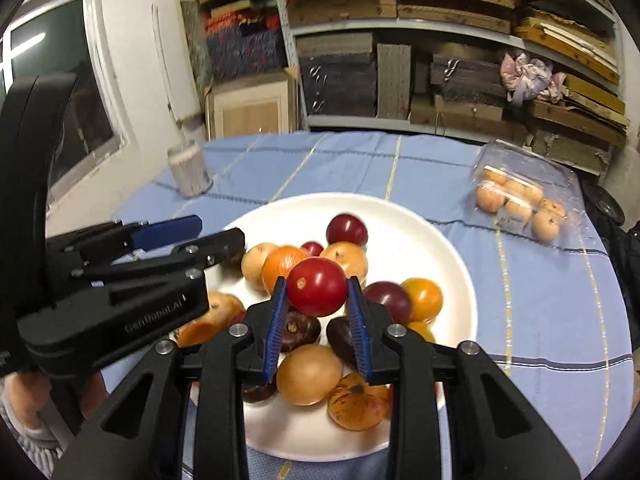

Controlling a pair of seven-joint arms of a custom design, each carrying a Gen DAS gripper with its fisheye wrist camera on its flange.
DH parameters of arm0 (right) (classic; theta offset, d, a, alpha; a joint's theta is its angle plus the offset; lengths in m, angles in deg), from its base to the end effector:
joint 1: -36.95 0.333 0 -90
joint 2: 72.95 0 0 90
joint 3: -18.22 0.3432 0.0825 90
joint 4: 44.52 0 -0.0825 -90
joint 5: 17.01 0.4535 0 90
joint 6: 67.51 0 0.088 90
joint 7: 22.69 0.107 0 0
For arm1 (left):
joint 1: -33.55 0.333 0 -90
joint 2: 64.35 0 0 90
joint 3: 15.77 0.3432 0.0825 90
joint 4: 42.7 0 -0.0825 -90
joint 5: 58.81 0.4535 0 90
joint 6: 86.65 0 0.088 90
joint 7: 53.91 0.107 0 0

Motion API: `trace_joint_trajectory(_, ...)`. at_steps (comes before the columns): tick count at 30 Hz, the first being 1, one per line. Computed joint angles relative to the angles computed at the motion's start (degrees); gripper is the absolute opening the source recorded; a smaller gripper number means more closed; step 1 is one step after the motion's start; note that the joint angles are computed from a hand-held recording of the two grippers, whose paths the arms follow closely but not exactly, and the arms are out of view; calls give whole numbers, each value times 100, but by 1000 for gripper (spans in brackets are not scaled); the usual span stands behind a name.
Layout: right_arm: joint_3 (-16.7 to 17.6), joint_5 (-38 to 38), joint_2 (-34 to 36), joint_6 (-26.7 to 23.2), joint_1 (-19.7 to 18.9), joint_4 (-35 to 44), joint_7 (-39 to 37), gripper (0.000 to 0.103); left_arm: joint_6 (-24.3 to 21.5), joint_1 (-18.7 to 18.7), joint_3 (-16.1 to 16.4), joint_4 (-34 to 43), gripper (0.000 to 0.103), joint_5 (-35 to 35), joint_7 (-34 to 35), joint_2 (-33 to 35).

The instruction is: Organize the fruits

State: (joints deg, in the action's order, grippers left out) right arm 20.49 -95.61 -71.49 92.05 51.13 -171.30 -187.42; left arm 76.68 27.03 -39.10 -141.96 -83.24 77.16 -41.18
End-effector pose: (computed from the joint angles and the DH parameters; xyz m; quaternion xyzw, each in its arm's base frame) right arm 0.5695 0.2142 0.3841 -0.5193 0.7400 -0.3015 0.3031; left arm 0.6962 -0.3291 0.4335 -0.3527 0.8479 -0.3697 0.1415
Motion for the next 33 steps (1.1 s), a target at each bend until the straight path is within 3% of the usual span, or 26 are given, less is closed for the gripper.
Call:
trace_joint_trajectory(7,-48,64,198,-140,132,127,-166,32,-46,201,-84,-43,44,-322,124,-41)
trace_joint_trajectory(12,47,-592,-383,-280,103,-213,678,38,-44,301,-93,-223,44,-562,260,-240)
trace_joint_trajectory(14,162,-741,-647,-430,78,-375,920,51,-20,353,-110,-359,44,-712,382,-367)
trace_joint_trajectory(18,449,-1230,-1284,-803,75,-853,1780,65,130,477,-166,-753,64,-1230,826,-726)
trace_joint_trajectory(23,756,-1173,-1727,-1271,172,-1316,2116,78,148,620,-189,-1394,75,-2364,1792,-1340)
trace_joint_trajectory(26,874,-1208,-1830,-1418,255,-1573,2506,84,151,557,-85,-1749,79,-2924,2283,-1645)
trace_joint_trajectory(30,947,-1160,-1776,-1561,375,-1815,2986,90,195,394,87,-2233,94,-3817,3083,-2023)
trace_joint_trajectory(33,1011,-791,-1760,-1843,492,-1922,2839,96,114,216,232,-2488,99,-4880,4187,-2281)
